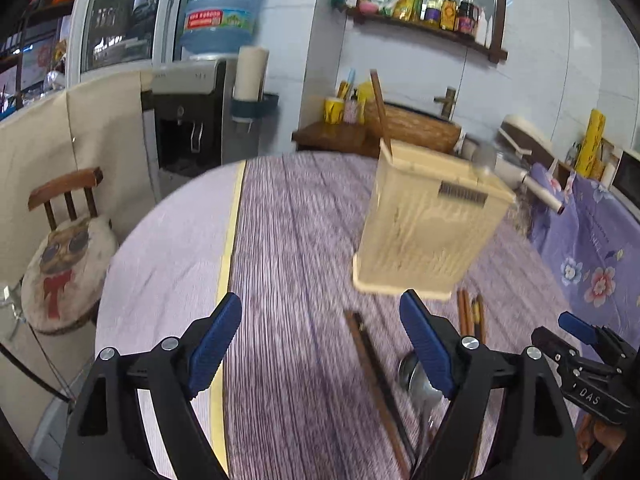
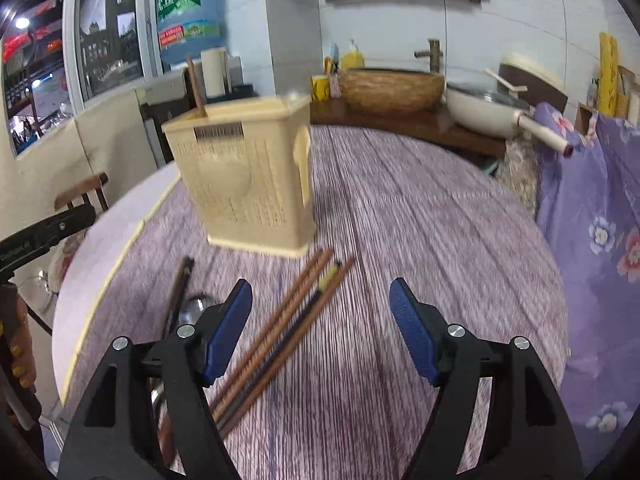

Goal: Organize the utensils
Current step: 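Lower the chopstick into the basket and open the left tool while the right releases the spoon, then return the right tool to the table and close it on a wooden chopstick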

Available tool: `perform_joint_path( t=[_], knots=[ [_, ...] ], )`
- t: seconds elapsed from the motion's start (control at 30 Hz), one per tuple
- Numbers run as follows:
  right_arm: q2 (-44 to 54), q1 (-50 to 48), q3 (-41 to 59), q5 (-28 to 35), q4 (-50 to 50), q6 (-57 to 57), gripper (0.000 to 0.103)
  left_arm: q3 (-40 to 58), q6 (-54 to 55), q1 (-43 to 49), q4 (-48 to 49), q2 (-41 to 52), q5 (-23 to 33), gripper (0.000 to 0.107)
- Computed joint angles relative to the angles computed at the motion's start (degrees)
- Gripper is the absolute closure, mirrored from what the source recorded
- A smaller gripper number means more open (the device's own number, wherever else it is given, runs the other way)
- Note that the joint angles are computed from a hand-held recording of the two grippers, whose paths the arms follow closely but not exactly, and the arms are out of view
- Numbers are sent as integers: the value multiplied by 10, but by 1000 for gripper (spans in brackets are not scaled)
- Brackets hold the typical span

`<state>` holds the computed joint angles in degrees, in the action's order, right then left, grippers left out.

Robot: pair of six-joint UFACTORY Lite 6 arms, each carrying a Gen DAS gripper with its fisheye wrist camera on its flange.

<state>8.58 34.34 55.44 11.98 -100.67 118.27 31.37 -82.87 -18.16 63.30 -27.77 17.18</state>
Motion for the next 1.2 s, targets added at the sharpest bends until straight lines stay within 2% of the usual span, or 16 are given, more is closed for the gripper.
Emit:
perform_joint_path(
  t=[0.07, 0.23, 0.43, 0.6, 0.7, 0.87, 1.03, 1.1, 1.2],
  knots=[
    [16, 0, -3, -1, 7, 5, 34, -23, -7, -6, -1, -1, -6, 31],
    [59, 3, 6, -7, 47, -17, 40, -60, -122, -42, 91, 25, 17, 39],
    [111, 8, 48, -10, 164, -126, 51, -79, -201, -80, 138, 53, 36, 46],
    [137, 11, 81, -10, 243, -195, 53, -81, -207, -85, 138, 60, 37, 46],
    [149, 18, 101, 17, 287, -245, 53, -79, -208, -84, 137, 65, 35, 46],
    [128, -11, 79, -9, 384, -364, 54, -74, -200, -83, 129, 77, 31, 46],
    [107, -45, 51, -42, 414, -392, 57, -50, -172, -65, 108, 107, 0, 48],
    [105, -46, 47, -44, 396, -374, 57, -31, -158, -63, 100, 126, -12, 51],
    [107, -42, 48, -40, 350, -327, 57, 0, -153, -77, 99, 163, 5, 57]
  ],
)
